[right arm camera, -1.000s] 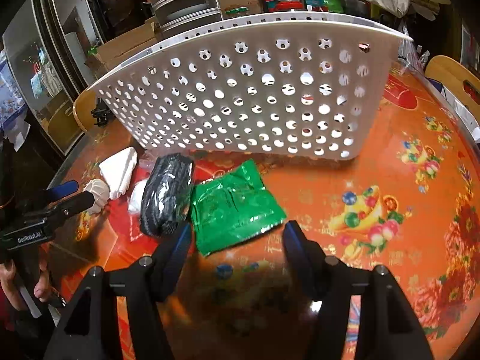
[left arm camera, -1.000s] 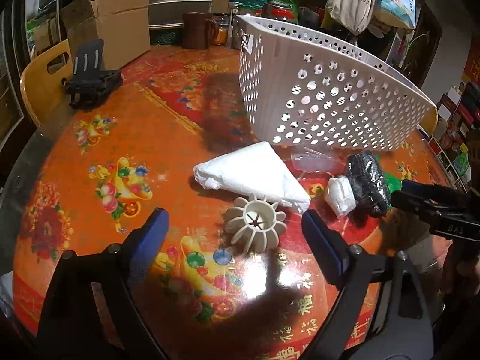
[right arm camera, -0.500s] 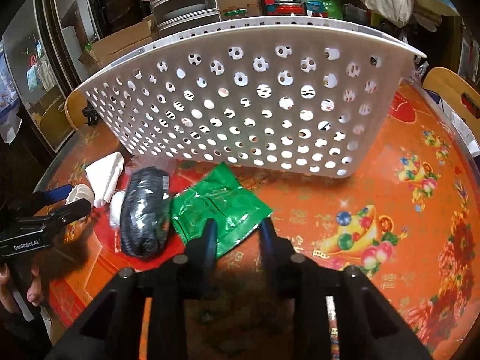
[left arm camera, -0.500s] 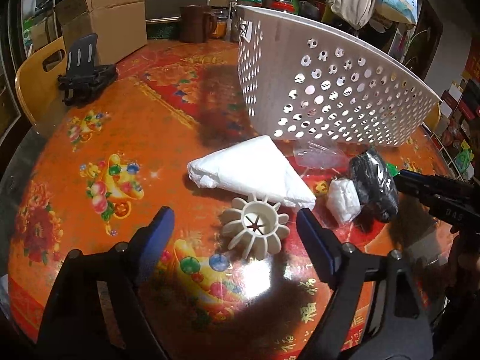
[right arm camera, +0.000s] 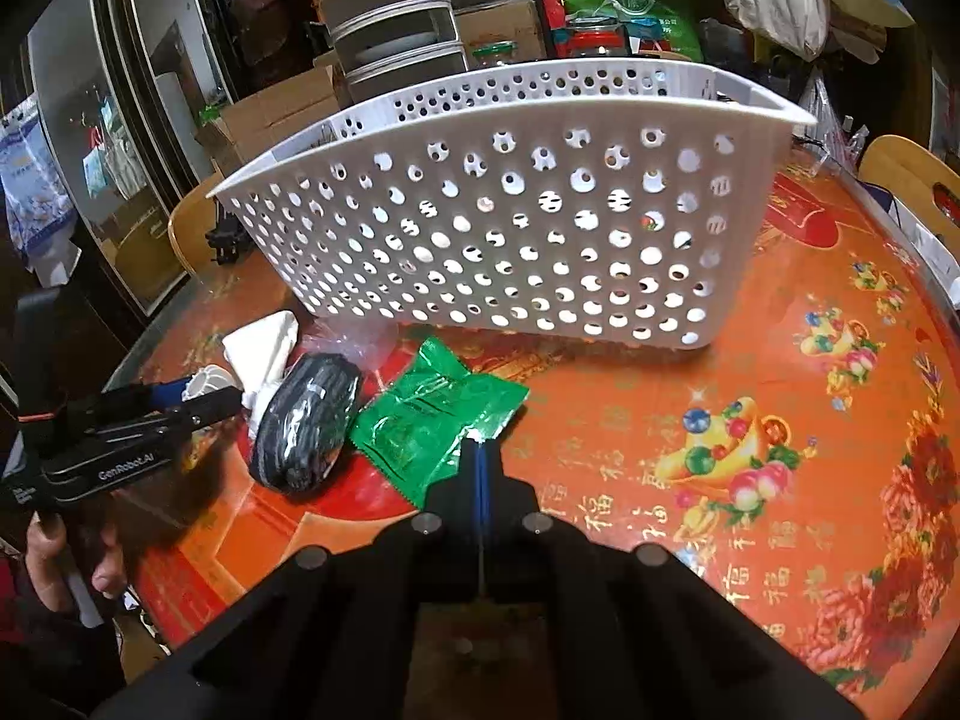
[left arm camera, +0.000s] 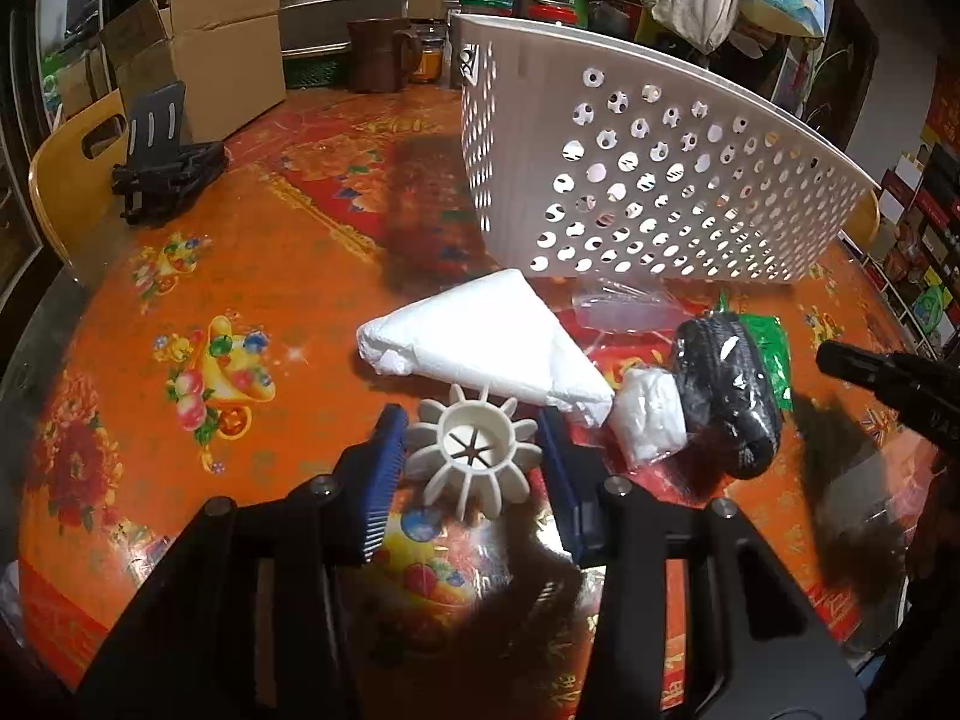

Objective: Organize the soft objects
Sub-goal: 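Grasp the white ribbed plastic piece with the left tool while the right tool grasps the green packet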

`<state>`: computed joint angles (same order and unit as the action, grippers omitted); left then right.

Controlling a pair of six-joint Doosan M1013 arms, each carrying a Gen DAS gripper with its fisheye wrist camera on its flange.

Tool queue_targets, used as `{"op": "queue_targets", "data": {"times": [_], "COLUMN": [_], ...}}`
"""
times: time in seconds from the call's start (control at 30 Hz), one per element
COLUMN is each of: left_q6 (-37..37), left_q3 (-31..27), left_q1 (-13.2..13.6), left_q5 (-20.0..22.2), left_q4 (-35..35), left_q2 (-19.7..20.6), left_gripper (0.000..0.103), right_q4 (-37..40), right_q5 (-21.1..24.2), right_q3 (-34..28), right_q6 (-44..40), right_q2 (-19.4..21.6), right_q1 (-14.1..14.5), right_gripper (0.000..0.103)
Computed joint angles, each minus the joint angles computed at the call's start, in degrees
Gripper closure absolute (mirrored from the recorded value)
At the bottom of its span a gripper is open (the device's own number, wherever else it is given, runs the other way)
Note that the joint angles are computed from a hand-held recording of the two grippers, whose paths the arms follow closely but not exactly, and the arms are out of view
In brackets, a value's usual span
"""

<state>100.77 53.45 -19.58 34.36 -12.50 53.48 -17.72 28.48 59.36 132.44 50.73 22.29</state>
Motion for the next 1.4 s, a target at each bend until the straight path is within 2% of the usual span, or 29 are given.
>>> {"op": "queue_targets", "data": {"times": [0.1,0.2,0.27,0.33,0.4,0.47,0.63,0.8,0.9,0.97,1.07,1.1,1.2,1.3,1.37,1.4], "left_q6": [0.1,0.6,1.1,1.7,2.2,3.0,3.9,4.2,4.4,4.4,4.4,4.4,4.6,4.4,4.7,5.0], "left_q3": [0.3,0.2,0.3,0.5,0.4,0.3,0.1,-0.1,-0.1,-0.1,-0.1,-0.1,-0.2,-0.3,-0.2,-0.1], "left_q1": [0.0,0.2,0.3,0.3,0.5,0.6,0.8,0.8,0.8,0.8,0.8,0.8,0.8,0.7,0.7,0.8], "left_q5": [-0.2,-0.1,-0.2,-0.5,-0.4,-0.2,0.0,0.1,0.1,0.1,0.1,0.1,0.2,0.2,0.1,0.0], "left_q4": [0.1,-0.7,-1.3,-1.6,-2.4,-3.4,-4.8,-5.1,-5.2,-5.2,-5.3,-5.3,-5.5,-5.1,-5.5,-6.1], "left_q2": [-0.2,-0.1,-0.1,-0.2,-0.1,0.0,0.1,0.2,0.2,0.2,0.2,0.2,0.3,0.3,0.2,0.2], "left_gripper": [0.061,0.061,0.061,0.061,0.061,0.061,0.061,0.061,0.061,0.061,0.061,0.061,0.061,0.061,0.061,0.061], "right_q4": [2.9,5.2,7.9,8.4,8.7,9.1,6.3,1.6,-0.2,0.1,0.7,0.4,1.5,0.6,1.3,1.9], "right_q5": [-1.4,0.8,2.1,3.8,4.8,4.7,7.9,12.8,16.6,17.0,15.5,15.1,11.2,8.5,6.3,4.8], "right_q3": [0.5,-1.7,-3.3,-4.9,-6.0,-6.6,-10.4,-15.4,-18.7,-19.3,-18.1,-17.6,-13.5,-10.6,-8.9,-7.7], "right_q6": [-2.1,-3.2,-4.7,-4.6,-5.0,-5.4,-5.4,-5.3,-6.3,-7.2,-8.4,-7.8,-6.3,-4.9,-5.3,-5.5], "right_q2": [-0.4,0.6,1.5,2.5,3.2,3.6,5.5,8.1,9.7,10.0,9.5,9.2,7.1,5.6,4.7,4.1], "right_q1": [-0.4,-0.8,-1.2,-1.2,-1.1,-1.0,-0.3,0.7,1.2,1.3,1.2,1.3,0.9,0.9,0.9,0.8], "right_gripper": [0.103,0.101,0.088,0.066,0.054,0.051,0.040,0.033,0.033,0.033,0.045,0.053,0.069,0.074,0.084,0.095]}}
